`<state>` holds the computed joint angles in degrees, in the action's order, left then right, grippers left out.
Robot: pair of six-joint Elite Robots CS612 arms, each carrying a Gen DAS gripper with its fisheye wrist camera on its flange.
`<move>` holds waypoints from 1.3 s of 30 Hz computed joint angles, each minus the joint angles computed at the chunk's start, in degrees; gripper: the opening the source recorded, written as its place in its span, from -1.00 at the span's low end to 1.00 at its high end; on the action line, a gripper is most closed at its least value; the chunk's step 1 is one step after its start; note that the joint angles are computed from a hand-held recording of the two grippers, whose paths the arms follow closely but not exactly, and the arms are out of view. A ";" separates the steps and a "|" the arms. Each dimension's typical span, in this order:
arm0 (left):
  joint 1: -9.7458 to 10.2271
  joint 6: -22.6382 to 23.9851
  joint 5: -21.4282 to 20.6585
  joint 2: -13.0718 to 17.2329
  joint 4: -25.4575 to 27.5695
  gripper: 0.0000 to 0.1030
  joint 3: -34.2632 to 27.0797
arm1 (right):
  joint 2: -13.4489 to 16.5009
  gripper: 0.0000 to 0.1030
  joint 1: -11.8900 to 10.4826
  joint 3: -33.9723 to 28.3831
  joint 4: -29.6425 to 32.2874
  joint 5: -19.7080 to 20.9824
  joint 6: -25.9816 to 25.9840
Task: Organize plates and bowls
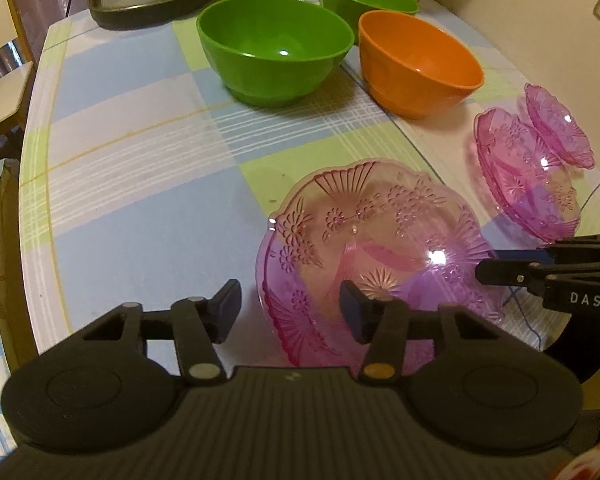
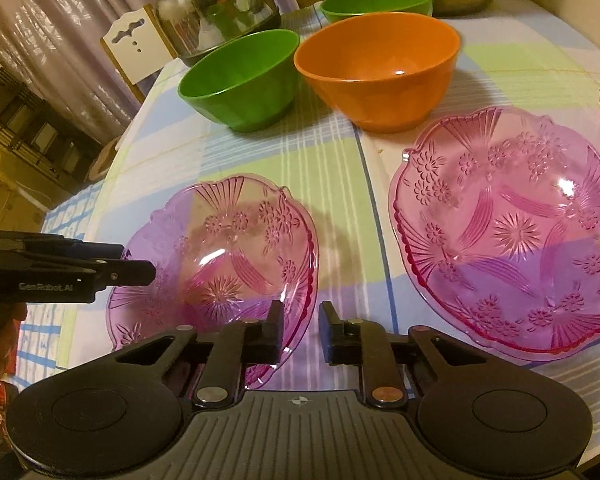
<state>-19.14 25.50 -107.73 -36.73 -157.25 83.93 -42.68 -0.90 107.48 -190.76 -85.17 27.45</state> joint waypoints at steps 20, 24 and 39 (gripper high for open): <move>-0.25 -1.71 1.96 0.65 1.06 -0.72 -1.01 | 0.22 -0.80 -0.21 -0.44 0.83 0.35 1.36; -0.38 -1.74 2.29 0.44 0.81 -0.73 -0.73 | 0.16 -0.81 -0.22 -0.34 0.89 0.41 1.69; -1.10 -2.02 3.47 -1.51 -0.44 -0.74 0.61 | -1.39 -0.82 -0.51 1.17 -0.76 0.41 2.09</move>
<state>-20.24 23.49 -104.26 -38.24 -157.69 84.54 -44.06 -1.41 108.65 -191.52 -84.77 29.53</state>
